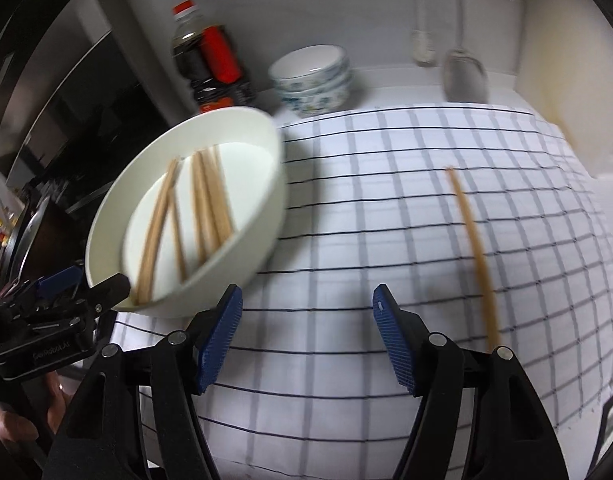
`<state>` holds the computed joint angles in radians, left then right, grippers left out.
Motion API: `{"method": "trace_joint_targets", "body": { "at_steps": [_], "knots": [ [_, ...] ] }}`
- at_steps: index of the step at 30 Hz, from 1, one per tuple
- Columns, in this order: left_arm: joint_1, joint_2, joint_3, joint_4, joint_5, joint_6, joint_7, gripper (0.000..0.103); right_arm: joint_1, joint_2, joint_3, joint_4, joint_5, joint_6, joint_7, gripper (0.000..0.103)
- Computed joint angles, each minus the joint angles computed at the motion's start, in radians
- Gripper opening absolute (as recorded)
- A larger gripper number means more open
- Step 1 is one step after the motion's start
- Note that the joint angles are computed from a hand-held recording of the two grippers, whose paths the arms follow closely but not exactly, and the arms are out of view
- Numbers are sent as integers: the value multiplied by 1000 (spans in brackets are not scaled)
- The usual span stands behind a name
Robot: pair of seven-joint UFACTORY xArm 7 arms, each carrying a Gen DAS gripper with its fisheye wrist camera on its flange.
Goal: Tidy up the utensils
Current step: 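Withdraw both tools from the basin toward the last chopsticks on the cloth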
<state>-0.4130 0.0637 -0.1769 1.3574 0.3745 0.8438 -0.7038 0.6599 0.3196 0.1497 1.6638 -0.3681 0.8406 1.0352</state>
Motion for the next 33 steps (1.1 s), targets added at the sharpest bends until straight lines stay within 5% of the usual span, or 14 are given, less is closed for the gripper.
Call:
{"method": "trace_joint_targets", "body": {
  "at_steps": [11, 19, 25, 33],
  "knots": [
    [-153, 162, -20, 205, 59, 138, -131, 97, -149, -301, 27, -395, -26, -90, -23, 67],
    [-323, 319, 12, 442, 114, 340, -251, 97, -288, -439, 16, -664, 143, -311, -250, 68],
    [-376, 398, 40, 536, 99, 387, -281, 97, -337, -429, 19, -717, 214, -374, -364, 68],
    [-401, 472, 79, 582, 133, 335, -285, 97, -350, -362, 40, -683, 112, -399, -309, 68]
  ]
}}
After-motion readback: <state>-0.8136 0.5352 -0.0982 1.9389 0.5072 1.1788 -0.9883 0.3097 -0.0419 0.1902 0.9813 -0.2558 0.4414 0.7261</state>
